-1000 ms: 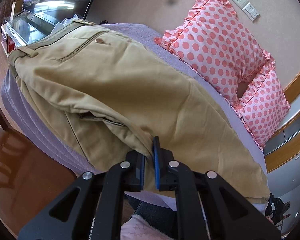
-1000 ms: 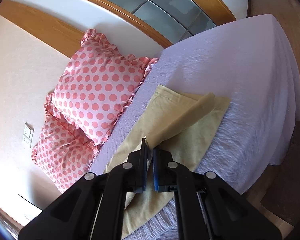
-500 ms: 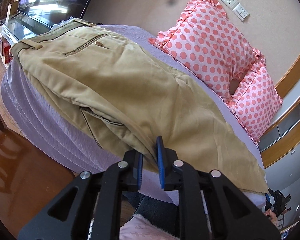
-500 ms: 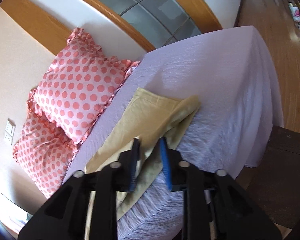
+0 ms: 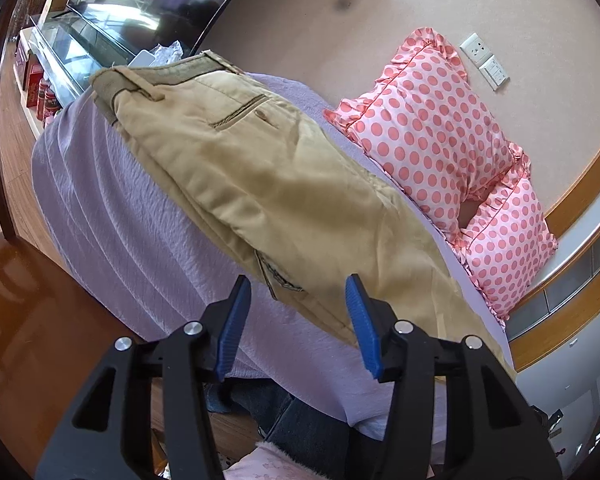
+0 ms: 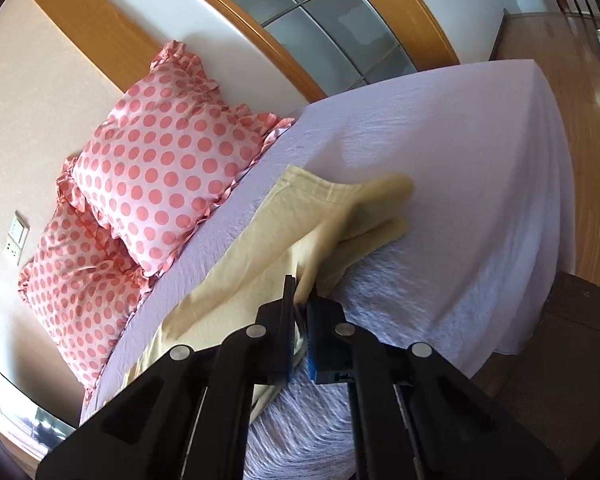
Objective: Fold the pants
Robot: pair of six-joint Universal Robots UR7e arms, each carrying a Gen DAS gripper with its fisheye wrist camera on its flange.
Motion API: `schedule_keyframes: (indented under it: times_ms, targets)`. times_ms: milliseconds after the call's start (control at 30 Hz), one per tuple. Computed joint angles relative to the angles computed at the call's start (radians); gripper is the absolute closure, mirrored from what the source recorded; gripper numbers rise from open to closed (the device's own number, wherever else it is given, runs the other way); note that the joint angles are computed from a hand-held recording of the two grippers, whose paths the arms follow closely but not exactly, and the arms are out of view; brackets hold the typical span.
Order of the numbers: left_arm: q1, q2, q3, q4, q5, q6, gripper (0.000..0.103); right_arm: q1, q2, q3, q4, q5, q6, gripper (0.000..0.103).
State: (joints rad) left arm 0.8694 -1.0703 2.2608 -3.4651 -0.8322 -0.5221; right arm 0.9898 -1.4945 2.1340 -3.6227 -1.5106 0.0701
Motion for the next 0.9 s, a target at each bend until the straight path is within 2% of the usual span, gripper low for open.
schedule_keyframes:
  times_ms: [67,133,200,233,333,433,500,567,600,633,667,700,733,800,900]
  targets:
    - [0.006,0.0,0.006,-0.016,-0.01,0.007,0.053,0.02,0.012,-0.016,-0.022,0.01,-0.028,0.099]
    - [0.005,0.003,0.011,-0.046,-0.006,0.017,0.05,0.069,0.023,-0.04,-0.031,0.021,-0.077,0.099]
    - [0.003,0.007,0.018,-0.083,-0.006,0.027,0.045,0.152,0.048,-0.072,-0.034,0.027,-0.176,0.1]
    - [0.003,0.008,0.021,-0.097,-0.01,0.033,0.044,0.191,0.064,-0.09,-0.016,0.053,-0.225,0.1]
    - [-0.001,0.012,0.027,-0.12,-0.021,0.053,0.039,0.311,0.123,-0.128,0.092,0.14,-0.388,0.1]
    - [-0.002,0.02,0.029,-0.14,-0.052,0.08,0.033,0.415,0.193,-0.151,0.301,0.187,-0.587,0.1]
    - [0.004,0.024,0.028,-0.151,-0.091,0.102,0.03,0.487,0.249,-0.176,0.486,0.107,-0.719,0.099]
    - [0.013,0.025,0.023,-0.141,-0.14,0.126,0.027,0.547,0.307,-0.197,0.604,-0.035,-0.823,0.097]
    - [0.016,0.025,0.02,-0.132,-0.159,0.141,0.027,0.567,0.328,-0.192,0.607,-0.099,-0.862,0.092]
    - [0.015,0.028,0.016,-0.12,-0.168,0.158,0.026,0.574,0.337,-0.18,0.597,-0.124,-0.888,0.085]
    - [0.013,0.034,0.011,-0.108,-0.167,0.17,0.025,0.57,0.331,-0.17,0.595,-0.111,-0.893,0.067]
    - [0.013,0.04,0.002,-0.091,-0.17,0.183,0.024,0.56,0.319,-0.162,0.598,-0.084,-0.883,0.042]
    - [0.015,0.048,-0.008,-0.076,-0.18,0.19,0.024,0.551,0.307,-0.155,0.588,-0.059,-0.868,0.031]
    - [0.025,0.065,-0.03,-0.058,-0.198,0.192,0.024,0.532,0.283,-0.144,0.566,-0.019,-0.833,0.031]
    - [0.042,0.085,-0.058,-0.043,-0.213,0.165,0.023,0.527,0.28,-0.158,0.538,-0.024,-0.756,0.028]
